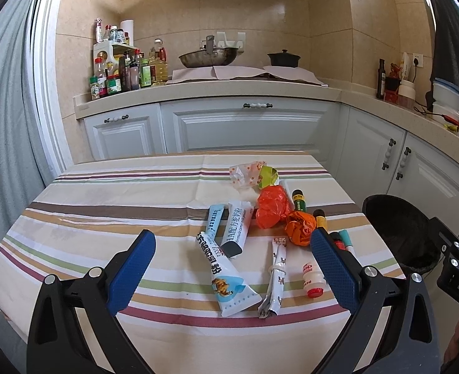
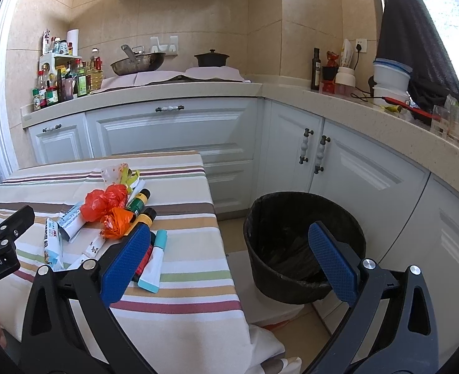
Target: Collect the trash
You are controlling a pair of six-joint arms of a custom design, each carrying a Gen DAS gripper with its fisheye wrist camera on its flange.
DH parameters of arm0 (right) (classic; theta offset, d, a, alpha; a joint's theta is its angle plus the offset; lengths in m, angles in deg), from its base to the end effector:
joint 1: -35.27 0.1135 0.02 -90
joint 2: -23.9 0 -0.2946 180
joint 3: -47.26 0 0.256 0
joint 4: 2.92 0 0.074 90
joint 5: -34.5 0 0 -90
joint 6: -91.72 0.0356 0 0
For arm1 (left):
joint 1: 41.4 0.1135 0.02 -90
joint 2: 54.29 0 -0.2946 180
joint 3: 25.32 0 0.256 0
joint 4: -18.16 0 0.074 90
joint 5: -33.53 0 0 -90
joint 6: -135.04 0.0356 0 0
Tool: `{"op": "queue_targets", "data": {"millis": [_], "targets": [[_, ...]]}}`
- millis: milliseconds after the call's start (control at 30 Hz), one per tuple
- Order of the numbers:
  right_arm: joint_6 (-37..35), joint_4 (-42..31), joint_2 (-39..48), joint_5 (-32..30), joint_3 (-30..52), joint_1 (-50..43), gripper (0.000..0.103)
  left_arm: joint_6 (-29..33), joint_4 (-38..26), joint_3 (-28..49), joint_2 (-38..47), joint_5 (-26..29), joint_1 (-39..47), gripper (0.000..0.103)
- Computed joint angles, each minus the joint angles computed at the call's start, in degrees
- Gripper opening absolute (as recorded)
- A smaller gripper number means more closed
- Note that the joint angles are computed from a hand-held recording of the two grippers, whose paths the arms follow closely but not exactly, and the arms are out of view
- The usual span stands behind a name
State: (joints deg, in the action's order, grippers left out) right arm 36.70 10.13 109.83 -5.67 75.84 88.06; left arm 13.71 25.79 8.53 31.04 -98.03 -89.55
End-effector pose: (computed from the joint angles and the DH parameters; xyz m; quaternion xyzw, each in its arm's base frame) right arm 0.1466 0.1481 0.1241 0.0322 0.8510 -0.0357 0.5229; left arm 0.1697 -0.1541 0.1371 -0.0118 0.8712 0.0167 0.4904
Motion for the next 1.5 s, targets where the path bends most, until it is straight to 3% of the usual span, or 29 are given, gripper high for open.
{"op": "queue_targets", "data": {"millis": [167,467,567,600,700,1067,1333,1500], "targets": [[-2.01,0.64,3.00,-2.66,1.87,-1.78,0.099,-0.25,-0.48,-0.31,0.76,4.79,3.79,0.096],[-2.81,0.97,12.72,-8.91,6.99,-4.49,0.098,0.47,4.00,-2.00,5.42,8.64,8.56,0.096],[-3.03,1.36,14.15,-10.72,7.72,-5.01,0.087,0.86,5.15,-1.61,7.83,9.65,8.64,0.095],[-3.33,1.18,14.25,-11.48,7.92,-5.41,0.083,0.73,5.41,-1.37,8.80,9.81,8.57,0.093],[-3.50,1.74,15.63,-13.31,8.23,-5.97,0.081,0.34,5.42,-0.64,11.01,12.20,9.78,0.068],[-3.88,4.28,17.31,-16.56,7.72,-7.51,0.081,-0.26,5.35,2.29,16.65,16.20,12.22,0.068],[-4.48,4.87,18.04,-17.94,8.31,-7.05,0.081,1.59,7.81,-1.04,16.18,19.80,13.59,0.044],[-4.69,4.62,19.03,-18.34,9.34,-6.28,0.081,2.87,9.15,-1.51,15.70,21.27,14.57,0.038]]}}
